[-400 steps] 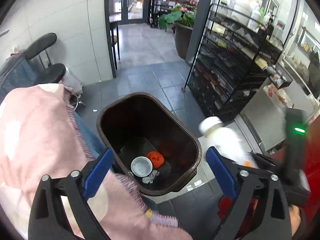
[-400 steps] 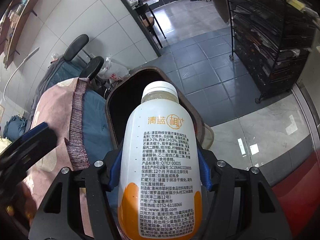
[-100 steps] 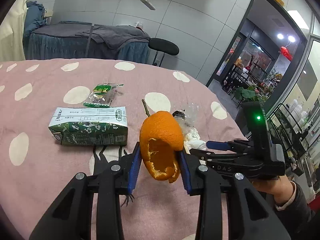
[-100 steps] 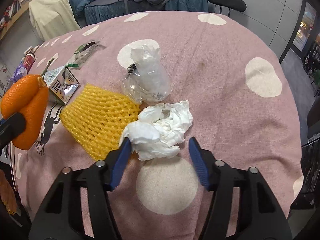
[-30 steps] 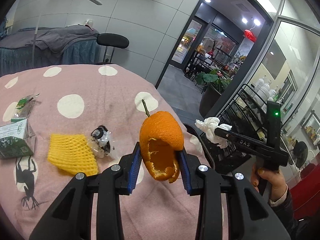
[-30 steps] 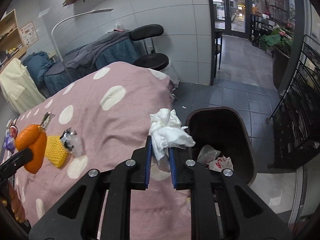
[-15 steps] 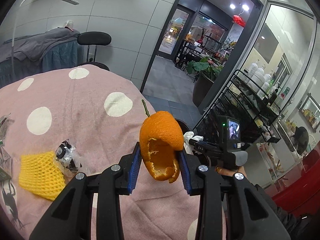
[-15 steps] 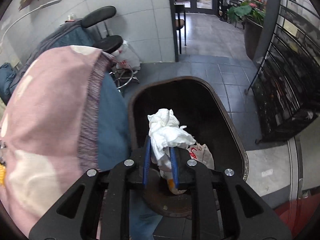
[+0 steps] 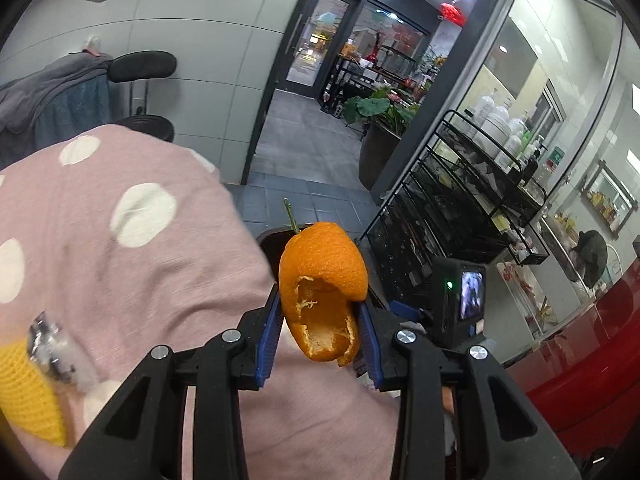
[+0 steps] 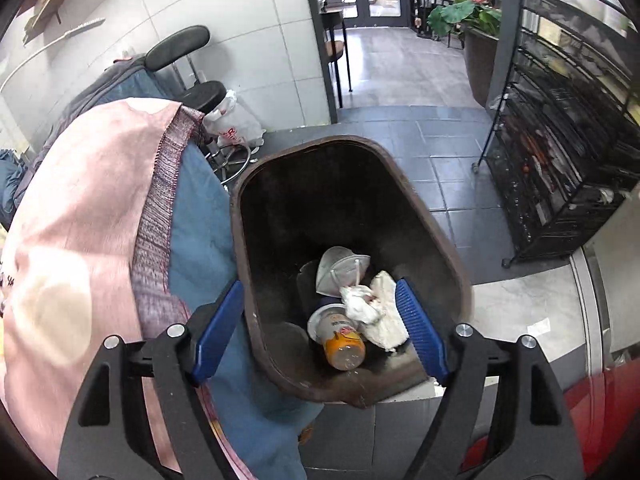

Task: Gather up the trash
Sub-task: 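Open the left tool to drop the orange peel into the bin, then return to the table and grasp the clear plastic bag with the right tool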

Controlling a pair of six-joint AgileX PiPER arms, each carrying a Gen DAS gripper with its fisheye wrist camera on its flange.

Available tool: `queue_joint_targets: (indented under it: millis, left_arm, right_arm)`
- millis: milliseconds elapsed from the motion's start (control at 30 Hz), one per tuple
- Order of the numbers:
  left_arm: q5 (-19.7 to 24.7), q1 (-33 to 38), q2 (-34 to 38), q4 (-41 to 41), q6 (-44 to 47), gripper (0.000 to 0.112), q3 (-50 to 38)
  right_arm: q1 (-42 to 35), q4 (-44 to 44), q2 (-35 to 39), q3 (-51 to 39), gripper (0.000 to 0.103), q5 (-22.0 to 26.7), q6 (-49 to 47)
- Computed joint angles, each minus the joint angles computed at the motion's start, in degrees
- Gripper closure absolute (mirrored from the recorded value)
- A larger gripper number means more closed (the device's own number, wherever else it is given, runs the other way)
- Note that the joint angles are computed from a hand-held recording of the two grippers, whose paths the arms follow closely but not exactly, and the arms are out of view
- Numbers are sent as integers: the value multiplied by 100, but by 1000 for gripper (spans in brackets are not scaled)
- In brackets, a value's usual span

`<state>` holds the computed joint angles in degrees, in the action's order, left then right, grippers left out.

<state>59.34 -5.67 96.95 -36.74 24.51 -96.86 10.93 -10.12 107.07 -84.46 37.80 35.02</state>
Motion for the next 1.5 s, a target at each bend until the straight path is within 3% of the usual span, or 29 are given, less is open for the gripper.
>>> queue_joint_targets:
  millis: [267, 633, 700, 733, 767, 833, 1067, 1500]
  left_arm:
    - [169, -954, 888, 568, -666, 77, -1005]
    - [944, -1715, 2382, 1424, -1431, 76, -2752]
    - [970, -1817, 2542, 1678, -1573, 70, -2961]
    - [977, -1842, 2583, 1755, -1616, 60, -3037]
    - [979, -1849, 2598, 1803, -1647, 42, -3071]
    - [761, -1839, 2437, 1830, -1666, 27, -2834]
    - [104, -1786, 1586, 1767, -1112, 16, -1683]
    - [-510, -628, -443, 831, -432, 15, 708]
  right_arm:
    - [-296, -123, -1091, 1351, 24, -307, 500]
    - [-800, -6, -1853, 2176, 22, -328, 571]
    - [-859, 54, -1918, 2270, 22, -332, 542]
    - [-885, 100, -1959, 2323, 22, -337, 503]
    - [-924, 166, -1974, 2361, 22, -352, 428]
    - [-936, 232, -1990, 2399, 22, -362, 358]
    - [-800, 132, -2047, 2362, 18, -419, 385]
    - [-32, 113, -2050, 1769, 15, -266, 298]
